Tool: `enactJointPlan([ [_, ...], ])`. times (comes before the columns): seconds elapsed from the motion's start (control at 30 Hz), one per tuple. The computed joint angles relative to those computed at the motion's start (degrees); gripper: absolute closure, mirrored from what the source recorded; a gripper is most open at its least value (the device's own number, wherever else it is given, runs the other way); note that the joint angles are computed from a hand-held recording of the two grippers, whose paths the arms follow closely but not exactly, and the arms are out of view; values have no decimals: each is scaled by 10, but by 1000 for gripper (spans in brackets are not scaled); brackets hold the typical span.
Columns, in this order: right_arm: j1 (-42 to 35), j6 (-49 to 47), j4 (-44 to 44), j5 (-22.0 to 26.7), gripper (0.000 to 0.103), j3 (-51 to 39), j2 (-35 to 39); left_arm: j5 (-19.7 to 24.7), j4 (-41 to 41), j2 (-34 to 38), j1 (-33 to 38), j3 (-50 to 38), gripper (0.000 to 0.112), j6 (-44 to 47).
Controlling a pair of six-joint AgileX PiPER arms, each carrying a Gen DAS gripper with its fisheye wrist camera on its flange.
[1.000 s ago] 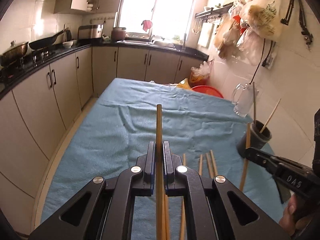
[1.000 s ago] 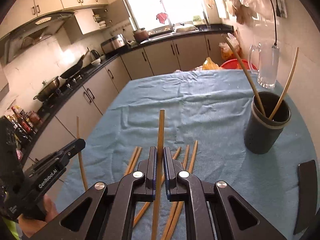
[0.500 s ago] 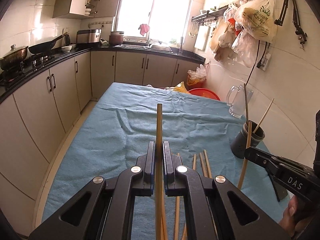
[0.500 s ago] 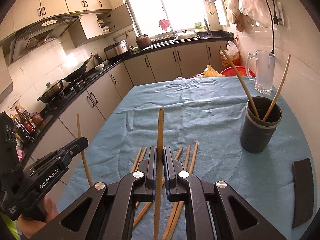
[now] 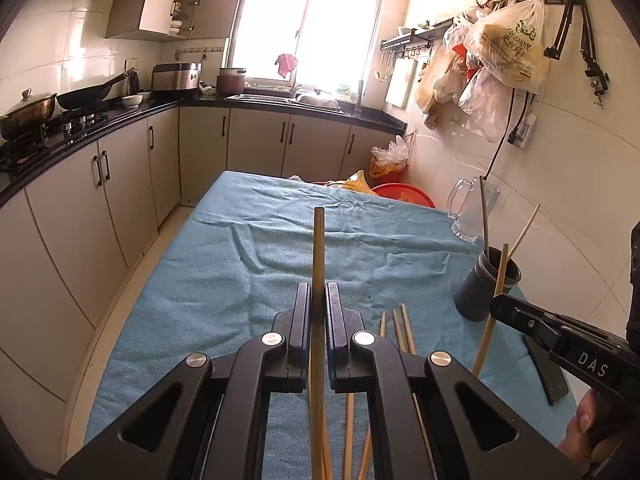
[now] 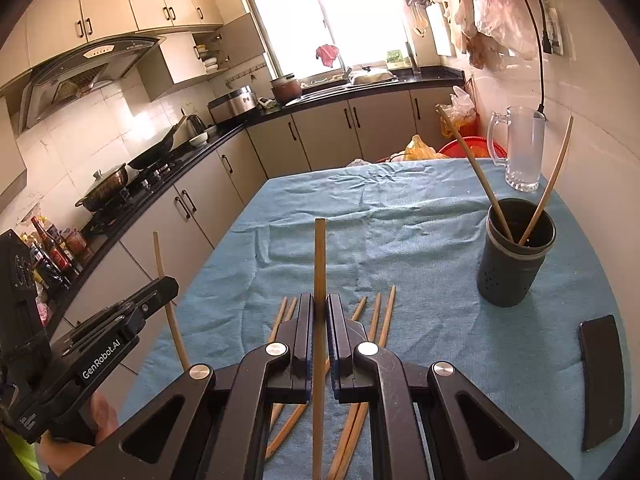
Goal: Organize utensils
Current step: 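Lift both held chopsticks and carry them over the holder cup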
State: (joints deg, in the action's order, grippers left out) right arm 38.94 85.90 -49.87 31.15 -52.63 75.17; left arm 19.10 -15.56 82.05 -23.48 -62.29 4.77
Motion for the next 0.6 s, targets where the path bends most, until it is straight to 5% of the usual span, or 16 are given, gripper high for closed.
enactJointPlan([
  [0.6, 14, 22, -13, 25, 96, 6, -32, 3, 24, -11, -11, -6, 106, -24],
])
